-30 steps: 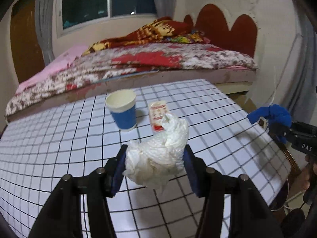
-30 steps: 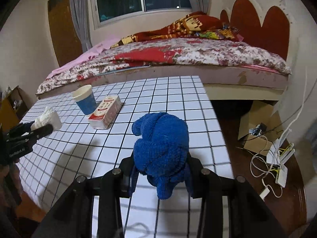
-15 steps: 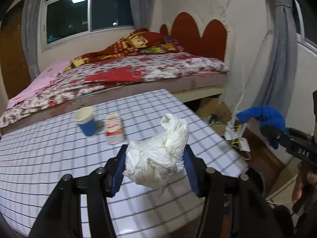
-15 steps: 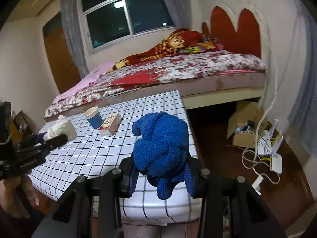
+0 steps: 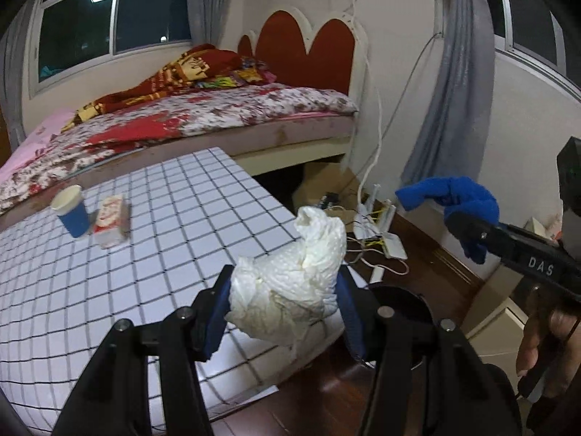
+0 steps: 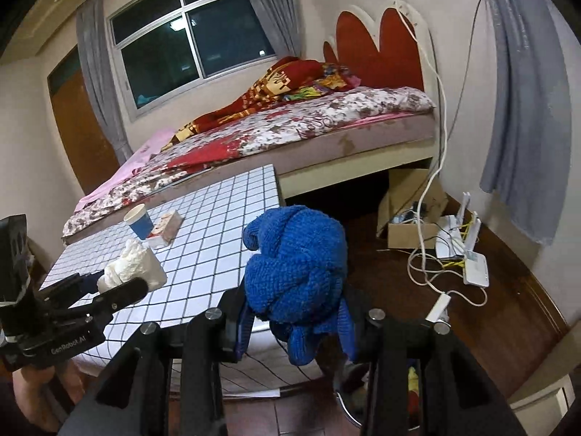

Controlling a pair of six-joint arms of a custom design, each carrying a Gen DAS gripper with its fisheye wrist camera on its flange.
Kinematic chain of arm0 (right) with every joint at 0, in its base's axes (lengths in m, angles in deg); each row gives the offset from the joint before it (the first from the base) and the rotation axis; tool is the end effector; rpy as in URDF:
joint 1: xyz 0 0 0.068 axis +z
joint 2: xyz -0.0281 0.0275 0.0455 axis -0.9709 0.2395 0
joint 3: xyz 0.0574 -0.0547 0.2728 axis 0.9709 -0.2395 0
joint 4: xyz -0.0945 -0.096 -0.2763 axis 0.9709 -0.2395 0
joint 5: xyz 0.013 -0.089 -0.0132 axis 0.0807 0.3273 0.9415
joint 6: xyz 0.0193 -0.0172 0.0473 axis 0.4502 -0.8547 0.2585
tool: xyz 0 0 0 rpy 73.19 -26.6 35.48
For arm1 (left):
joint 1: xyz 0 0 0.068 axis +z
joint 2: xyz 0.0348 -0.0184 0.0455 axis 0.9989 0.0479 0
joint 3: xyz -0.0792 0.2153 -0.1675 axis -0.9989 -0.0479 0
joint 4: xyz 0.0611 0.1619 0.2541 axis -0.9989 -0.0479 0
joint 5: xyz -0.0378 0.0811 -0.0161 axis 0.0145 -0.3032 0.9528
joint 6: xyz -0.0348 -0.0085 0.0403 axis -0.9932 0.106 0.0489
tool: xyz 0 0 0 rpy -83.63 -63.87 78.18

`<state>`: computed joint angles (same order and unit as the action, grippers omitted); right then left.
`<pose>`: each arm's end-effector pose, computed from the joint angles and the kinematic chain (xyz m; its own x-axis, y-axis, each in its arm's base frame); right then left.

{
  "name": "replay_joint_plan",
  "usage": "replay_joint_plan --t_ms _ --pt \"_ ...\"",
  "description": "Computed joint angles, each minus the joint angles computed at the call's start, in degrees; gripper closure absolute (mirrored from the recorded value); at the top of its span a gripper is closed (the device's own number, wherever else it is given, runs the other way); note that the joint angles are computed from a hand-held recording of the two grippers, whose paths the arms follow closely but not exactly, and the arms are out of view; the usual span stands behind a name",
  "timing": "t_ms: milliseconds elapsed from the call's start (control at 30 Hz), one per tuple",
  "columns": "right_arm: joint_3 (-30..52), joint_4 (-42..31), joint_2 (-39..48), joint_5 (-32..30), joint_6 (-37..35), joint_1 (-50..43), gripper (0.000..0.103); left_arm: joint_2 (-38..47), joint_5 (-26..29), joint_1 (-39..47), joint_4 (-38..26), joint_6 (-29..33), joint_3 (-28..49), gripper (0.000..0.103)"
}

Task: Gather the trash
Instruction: 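Carry white tissue and blue cloth to the bin and release both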

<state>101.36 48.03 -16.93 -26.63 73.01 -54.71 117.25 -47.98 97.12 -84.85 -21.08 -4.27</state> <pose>0.2747 0.0989 0.3322 -0.5401 0.2060 -0.8160 0.0426 0.9750 0.2179 0.3439 0.0402 0.3150 -0.5425 0.2305 -0.8079 0.4816 0.8732 -0.0743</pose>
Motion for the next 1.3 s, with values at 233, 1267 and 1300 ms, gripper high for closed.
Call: replay_joint_plan --t_ms 233,1267,1300 --pt "-2.68 -2.80 -3.60 2.73 -0.55 -0.12 0.062 -1.06 0.84 -3.33 0.46 -0.83 -2.66 0.047" --pt "-20.47 -10.32 -16.22 -5.04 -8.48 -17.99 0.061 3.87 -5.09 -23.04 5.09 -6.49 -11.31 0.047" --pt "-20.94 -9.92 -15.78 -5.65 -9.38 -19.04 0.061 4.10 -5.57 -23.74 5.43 -6.68 -11.63 0.047"
